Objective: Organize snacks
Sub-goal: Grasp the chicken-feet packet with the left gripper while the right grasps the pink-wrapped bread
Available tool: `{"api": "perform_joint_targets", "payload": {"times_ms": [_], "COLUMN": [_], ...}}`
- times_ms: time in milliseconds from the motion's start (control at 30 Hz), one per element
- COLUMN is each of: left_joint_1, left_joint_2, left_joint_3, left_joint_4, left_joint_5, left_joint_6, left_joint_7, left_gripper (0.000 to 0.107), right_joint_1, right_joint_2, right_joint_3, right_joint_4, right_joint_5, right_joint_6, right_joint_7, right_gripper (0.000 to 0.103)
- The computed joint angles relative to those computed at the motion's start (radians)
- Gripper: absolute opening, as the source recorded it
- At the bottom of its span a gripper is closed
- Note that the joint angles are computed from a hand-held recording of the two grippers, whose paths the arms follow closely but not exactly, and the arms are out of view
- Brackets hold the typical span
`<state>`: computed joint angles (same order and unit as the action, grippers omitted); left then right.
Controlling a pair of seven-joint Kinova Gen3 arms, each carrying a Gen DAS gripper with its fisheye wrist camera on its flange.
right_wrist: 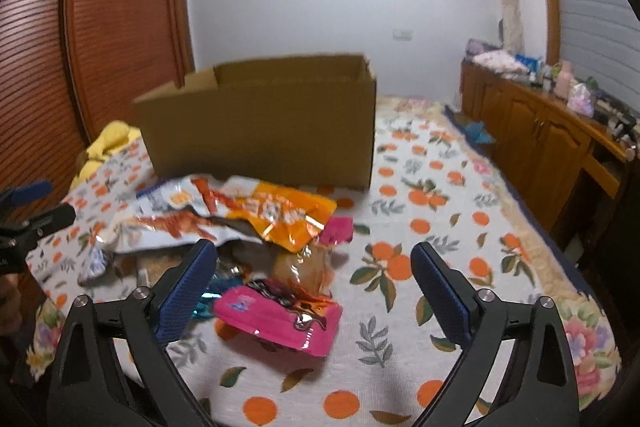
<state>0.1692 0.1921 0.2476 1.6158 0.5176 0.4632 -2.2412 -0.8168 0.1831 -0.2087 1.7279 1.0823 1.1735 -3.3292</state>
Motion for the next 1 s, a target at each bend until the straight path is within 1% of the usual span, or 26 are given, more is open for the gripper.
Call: {"api": "perform_joint_targets", "payload": {"times_ms": [133, 233, 300, 467, 500, 567, 633, 700, 733, 800, 1000], "left_joint_1": [0.017, 0.024, 0.027, 0.047, 0.056, 0.073, 0.094, 0.111, 0.121, 0.139, 0.17], "left_joint_2": [0.039, 0.076, 0.101, 0.172, 0.188, 0.221, 0.246, 0.272, 0.29, 0.318, 0.398], "left_joint_3": [0.0, 0.001, 0.005, 0.005, 0.003, 0.0, -0.006, -0.009, -0.011, -0.019, -0.031], "left_joint_4": [-0.063, -0.127, -0.167, -0.291, -0.323, -0.387, -0.441, -0.494, -0.531, -0.587, -0.741], "left_joint_5": [-0.046, -0.074, -0.084, -0.121, -0.134, -0.158, -0.185, -0.207, -0.218, -0.24, -0.277], "left_joint_6": [0.061, 0.137, 0.183, 0.321, 0.356, 0.422, 0.473, 0.521, 0.556, 0.604, 0.748], "left_joint_7": [-0.003, -0.006, -0.012, -0.017, -0.014, -0.013, -0.009, -0.012, -0.008, -0.003, -0.003], "left_gripper": [0.101, 0.1, 0.098, 0.097, 0.096, 0.096, 0.096, 0.096, 0.096, 0.096, 0.096], "right_joint_1": [0.056, 0.091, 0.124, 0.177, 0.182, 0.199, 0.215, 0.215, 0.219, 0.224, 0.232], "right_joint_2": [-0.005, -0.013, -0.015, -0.01, -0.009, -0.006, -0.007, -0.007, -0.009, -0.012, -0.015], "right_joint_3": [0.012, 0.024, 0.032, 0.054, 0.057, 0.065, 0.071, 0.076, 0.078, 0.081, 0.085], "right_joint_4": [-0.008, -0.011, -0.017, -0.039, -0.043, -0.05, -0.055, -0.061, -0.062, -0.062, -0.062], "right_joint_5": [-0.071, -0.127, -0.184, -0.307, -0.325, -0.368, -0.406, -0.416, -0.427, -0.438, -0.449], "right_joint_6": [-0.094, -0.158, -0.21, -0.276, -0.279, -0.289, -0.296, -0.284, -0.283, -0.281, -0.286], "right_joint_7": [0.095, 0.156, 0.218, 0.346, 0.364, 0.413, 0.459, 0.486, 0.504, 0.523, 0.549], "right_gripper": [0.09, 0.084, 0.079, 0.072, 0.07, 0.069, 0.065, 0.057, 0.055, 0.047, 0.047]}}
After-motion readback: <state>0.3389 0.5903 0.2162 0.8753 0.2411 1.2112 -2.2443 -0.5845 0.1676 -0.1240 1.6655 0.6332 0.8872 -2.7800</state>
